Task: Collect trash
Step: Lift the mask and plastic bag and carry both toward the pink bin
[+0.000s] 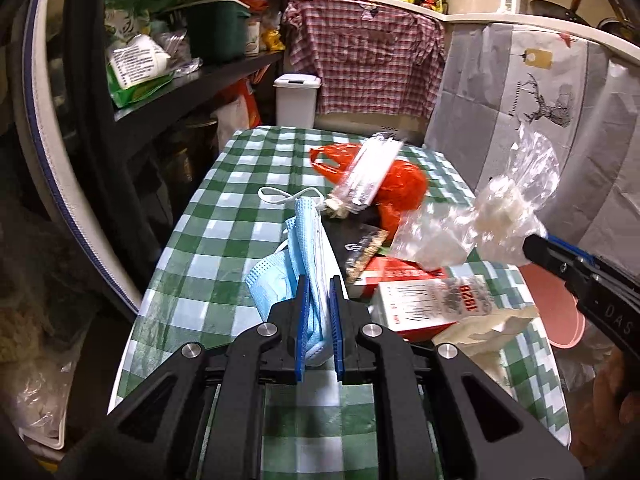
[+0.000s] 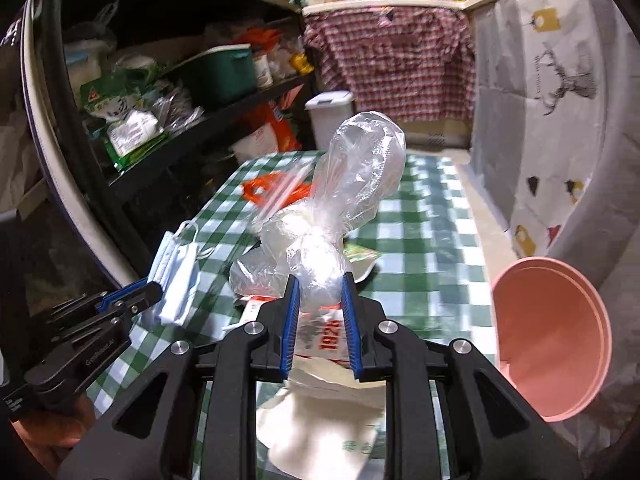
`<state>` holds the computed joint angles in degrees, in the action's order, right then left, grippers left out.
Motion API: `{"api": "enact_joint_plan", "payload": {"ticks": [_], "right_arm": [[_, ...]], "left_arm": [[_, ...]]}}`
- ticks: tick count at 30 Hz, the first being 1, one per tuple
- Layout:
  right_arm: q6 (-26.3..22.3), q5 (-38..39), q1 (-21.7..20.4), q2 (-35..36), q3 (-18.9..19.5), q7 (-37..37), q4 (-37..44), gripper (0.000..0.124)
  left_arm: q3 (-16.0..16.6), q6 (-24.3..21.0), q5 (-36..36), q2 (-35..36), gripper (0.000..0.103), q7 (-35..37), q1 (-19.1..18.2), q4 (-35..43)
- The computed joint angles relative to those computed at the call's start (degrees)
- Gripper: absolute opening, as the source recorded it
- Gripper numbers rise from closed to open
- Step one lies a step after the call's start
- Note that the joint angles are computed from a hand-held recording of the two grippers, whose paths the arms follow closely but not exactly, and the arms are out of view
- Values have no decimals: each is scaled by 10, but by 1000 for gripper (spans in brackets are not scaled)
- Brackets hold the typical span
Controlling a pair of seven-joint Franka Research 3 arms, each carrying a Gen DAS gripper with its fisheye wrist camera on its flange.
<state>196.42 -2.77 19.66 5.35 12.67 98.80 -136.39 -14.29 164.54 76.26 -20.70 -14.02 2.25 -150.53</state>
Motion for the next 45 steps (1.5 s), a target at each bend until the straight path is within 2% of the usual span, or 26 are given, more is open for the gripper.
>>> {"api": "enact_joint_plan", "payload": {"ticks": [1, 2, 5, 8, 10, 13, 16, 22, 24, 25, 27, 28, 31, 34, 37, 41, 45], "right_arm": [[13, 54, 30, -8, -22, -46, -10, 22], [22, 83, 42, -14, -30, -69, -17, 22], [33, 108, 43, -36, -37, -88, -35, 22], [31, 58, 29, -62, -51, -50, -52, 22], [34, 5, 27, -84, -74, -14, -64, 22], [36, -6, 25, -110, -90, -15, -75, 22], [28, -66, 43, -135, -145, 15, -85, 22], [26, -30, 14, -170, -166, -43, -108, 22], [16, -37, 24, -171, -192, -45, -108, 22], [16, -34, 16, -170, -188, -49, -110, 22], [27, 30, -32, -161, -136, -107, -116, 22], [34, 49, -43, -156, -127, -126, -120, 22], [36, 30, -22, -154, -164, -100, -127, 22], [58, 101, -57, -150, -115, -154, -131, 22], [52, 75, -39, -146, -148, -121, -128, 22], [47, 97, -51, -136, -131, -137, -116, 22], [45, 105, -56, -132, -131, -143, -113, 22]], "left_arm": [[-2, -1, 1, -1, 10, -2, -1, 1], [-5, -3, 2, -2, 10, -4, -3, 1], [-12, -6, 11, -4, 10, -17, -9, 5], [-16, -5, 17, -2, 10, -29, -18, 14], [-19, -5, 24, 1, 10, -36, -23, 22], [-23, -7, 44, 10, 10, -45, -32, 40], [-25, -10, 63, 26, 10, -54, -45, 59], [-19, -11, 87, 60, 10, -59, -73, 98], [-15, -7, 92, 70, 10, -60, -81, 107], [-15, -8, 92, 75, 10, -60, -85, 111], [-14, -11, 87, 84, 10, -53, -93, 120], [-13, -12, 86, 88, 10, -52, -96, 123], [-14, -19, 86, 97, 10, -49, -105, 131], [-14, -26, 82, 108, 10, -41, -114, 141], [-12, -27, 74, 120, 10, -35, -121, 152], [-14, -36, 73, 133, 10, -31, -131, 167], [-14, -41, 71, 152, 10, -24, -143, 187]]}}
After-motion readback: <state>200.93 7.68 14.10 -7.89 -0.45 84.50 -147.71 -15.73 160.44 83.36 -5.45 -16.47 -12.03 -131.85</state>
